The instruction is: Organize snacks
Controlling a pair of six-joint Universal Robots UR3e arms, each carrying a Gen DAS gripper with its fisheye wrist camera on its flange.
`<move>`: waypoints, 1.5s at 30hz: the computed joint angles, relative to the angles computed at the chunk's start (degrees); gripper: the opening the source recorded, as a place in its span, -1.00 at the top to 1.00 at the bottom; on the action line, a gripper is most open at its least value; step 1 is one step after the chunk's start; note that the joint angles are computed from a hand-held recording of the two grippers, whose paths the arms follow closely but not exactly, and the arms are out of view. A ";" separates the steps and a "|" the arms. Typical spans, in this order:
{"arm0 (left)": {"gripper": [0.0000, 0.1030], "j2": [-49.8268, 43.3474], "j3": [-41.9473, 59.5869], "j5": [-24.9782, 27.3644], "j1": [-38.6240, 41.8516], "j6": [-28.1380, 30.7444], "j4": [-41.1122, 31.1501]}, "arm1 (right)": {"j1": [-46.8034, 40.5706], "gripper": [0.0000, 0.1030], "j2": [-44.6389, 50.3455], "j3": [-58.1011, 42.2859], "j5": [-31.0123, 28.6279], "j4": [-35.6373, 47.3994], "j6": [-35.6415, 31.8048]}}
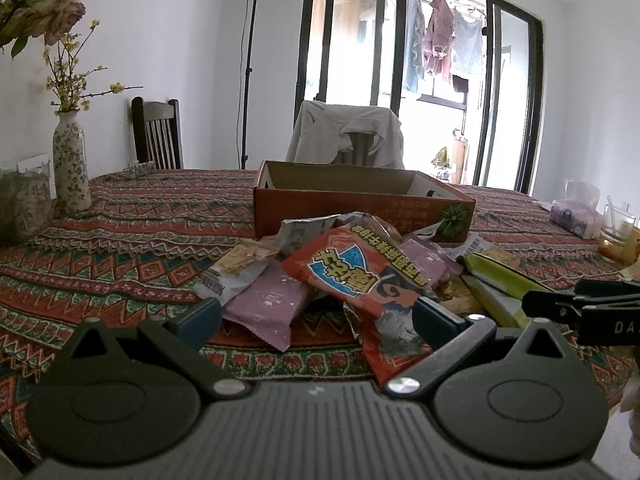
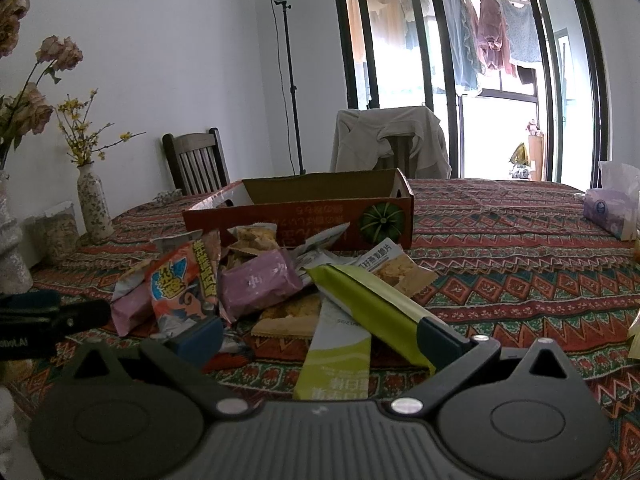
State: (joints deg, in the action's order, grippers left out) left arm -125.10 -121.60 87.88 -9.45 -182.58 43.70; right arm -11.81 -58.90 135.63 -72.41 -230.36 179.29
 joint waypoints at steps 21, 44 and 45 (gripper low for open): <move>-1.00 -0.47 0.13 0.00 -0.13 -0.43 0.24 | 0.54 -1.00 0.33 0.05 0.03 0.03 -0.11; -1.00 -0.21 2.16 0.28 2.20 -2.18 -4.02 | -3.68 -0.75 1.96 -21.03 2.53 28.33 -6.36; -1.00 -0.19 2.21 0.21 2.30 -2.14 -4.19 | -4.07 -0.73 2.78 -23.17 3.33 30.92 -6.40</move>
